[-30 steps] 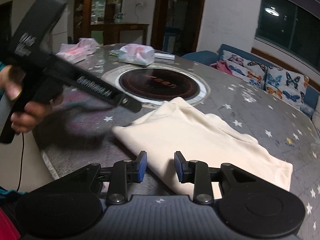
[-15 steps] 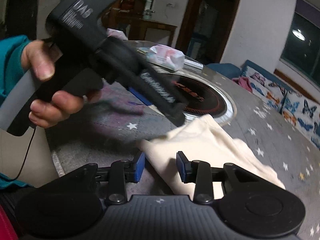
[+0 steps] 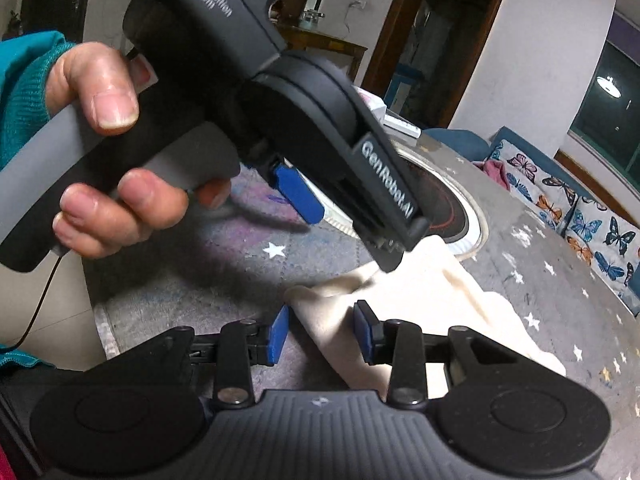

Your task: Fold clothes

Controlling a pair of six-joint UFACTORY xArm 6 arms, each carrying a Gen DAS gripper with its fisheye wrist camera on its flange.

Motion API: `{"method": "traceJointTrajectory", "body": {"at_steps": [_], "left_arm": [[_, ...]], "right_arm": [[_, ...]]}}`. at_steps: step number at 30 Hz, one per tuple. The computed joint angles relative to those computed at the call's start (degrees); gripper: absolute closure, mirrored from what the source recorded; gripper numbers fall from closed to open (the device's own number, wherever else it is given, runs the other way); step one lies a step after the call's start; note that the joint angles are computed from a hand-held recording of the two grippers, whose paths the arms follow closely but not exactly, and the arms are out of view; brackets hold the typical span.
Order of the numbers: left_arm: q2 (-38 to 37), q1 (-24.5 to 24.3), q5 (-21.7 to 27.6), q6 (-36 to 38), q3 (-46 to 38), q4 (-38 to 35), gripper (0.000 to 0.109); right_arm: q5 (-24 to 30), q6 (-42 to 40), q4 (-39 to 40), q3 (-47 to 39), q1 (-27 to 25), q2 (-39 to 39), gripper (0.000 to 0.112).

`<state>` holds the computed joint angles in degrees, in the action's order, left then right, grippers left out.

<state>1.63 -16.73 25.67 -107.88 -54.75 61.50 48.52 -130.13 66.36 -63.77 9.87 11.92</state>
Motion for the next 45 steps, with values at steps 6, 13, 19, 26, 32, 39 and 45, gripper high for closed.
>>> {"method": "traceJointTrajectory", "body": {"at_steps": [6,13,19,26,32,39,45], "left_arm": [[-0.9,0.6,-1.2,-1.3,0.7,0.8,0.033],[-0.1,2.4,-7.2,-5.4,1.4,0.6,0.033],[1.9,4.3,-12.8,-10.6,0.5,0.1,0.034],[5.0,6.7,-19.8,-23.5,-2.1,7.6,0.037],[8.3,7.9,-23.2,-31.7,-4.9,14.0,0.08],[8.8,7.0,-21.6,-31.3,-5.5,15.4,0.092],[8.7,5.6,-18.7,-24.2,-5.5,11.2,0.092]], "right_arm": [[0.4,3.5,-0.2,-1.7,-0.1,1.3,0.09],[7.0,14.6,-3.0,-7.8,-2.5,4.4,0.094],[14.2,24.1,-4.0,-14.4,-5.5,7.6,0.095],[17.9,27.3,-2.9,-17.4,-7.4,8.8,0.095],[19.9,27.4,-2.7,-17.7,-8.1,9.0,0.095],[21.5,27.6,-3.2,-18.9,-9.1,10.4,0.094],[19.7,30.4,-1.0,-22.7,-11.9,13.2,0.093]]}}
